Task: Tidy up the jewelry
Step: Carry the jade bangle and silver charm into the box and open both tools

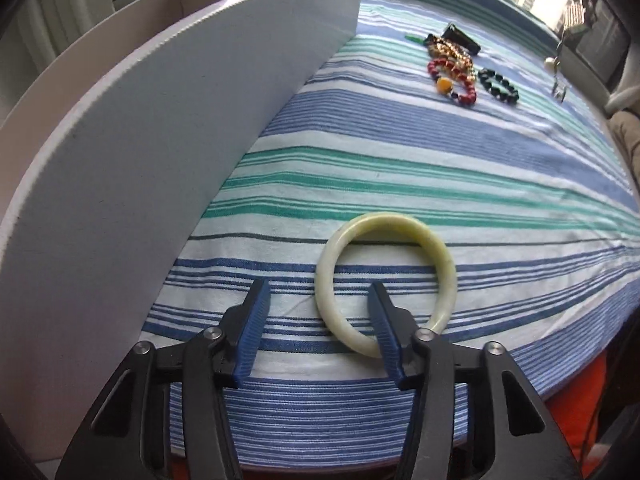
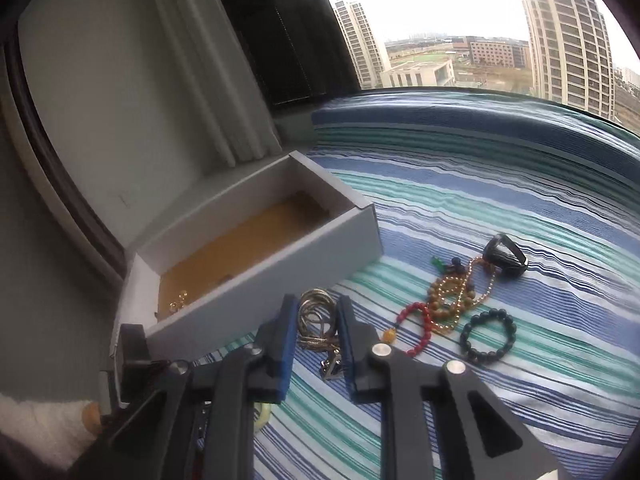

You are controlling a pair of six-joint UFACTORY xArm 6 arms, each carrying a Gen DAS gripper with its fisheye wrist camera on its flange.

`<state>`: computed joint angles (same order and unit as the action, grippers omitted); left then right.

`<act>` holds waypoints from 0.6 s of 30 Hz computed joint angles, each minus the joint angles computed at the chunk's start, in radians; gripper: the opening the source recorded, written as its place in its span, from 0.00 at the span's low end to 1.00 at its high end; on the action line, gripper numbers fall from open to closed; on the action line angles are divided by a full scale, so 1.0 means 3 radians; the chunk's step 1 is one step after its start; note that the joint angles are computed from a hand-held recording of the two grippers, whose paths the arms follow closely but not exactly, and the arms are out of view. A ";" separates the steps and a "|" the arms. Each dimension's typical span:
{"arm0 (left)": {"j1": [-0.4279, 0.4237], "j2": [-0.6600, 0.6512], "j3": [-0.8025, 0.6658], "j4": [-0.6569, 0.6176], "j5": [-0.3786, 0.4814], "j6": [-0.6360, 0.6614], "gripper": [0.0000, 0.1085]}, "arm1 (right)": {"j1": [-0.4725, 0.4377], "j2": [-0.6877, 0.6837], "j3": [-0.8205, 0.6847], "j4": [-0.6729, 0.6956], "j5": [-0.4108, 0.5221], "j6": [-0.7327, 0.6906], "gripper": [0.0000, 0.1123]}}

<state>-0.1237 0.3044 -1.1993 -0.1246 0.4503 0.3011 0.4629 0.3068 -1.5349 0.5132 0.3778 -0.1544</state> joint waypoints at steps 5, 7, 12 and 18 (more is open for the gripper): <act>-0.0052 0.0009 -0.0138 -0.0415 0.0180 0.0398 0.07 | 0.0055 -0.0096 0.0100 0.0085 -0.0074 -0.0042 0.18; -0.0016 -0.0048 -0.0198 -0.0713 0.0261 0.0546 0.07 | 0.0059 -0.0105 0.0071 0.0016 -0.0084 0.0031 0.18; 0.0217 -0.0303 -0.0415 -0.1505 0.0695 0.0890 0.07 | 0.0059 0.0077 -0.0312 -0.0139 0.0000 0.0189 0.18; 0.0593 -0.0532 -0.0681 -0.1691 0.0621 0.0954 0.07 | 0.0144 0.0848 -0.1631 -0.0216 0.0336 0.0325 0.18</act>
<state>0.0540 0.1447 -1.4035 -0.6318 0.6367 0.5873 0.5060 0.5611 -2.0242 0.4485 0.4786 -0.0569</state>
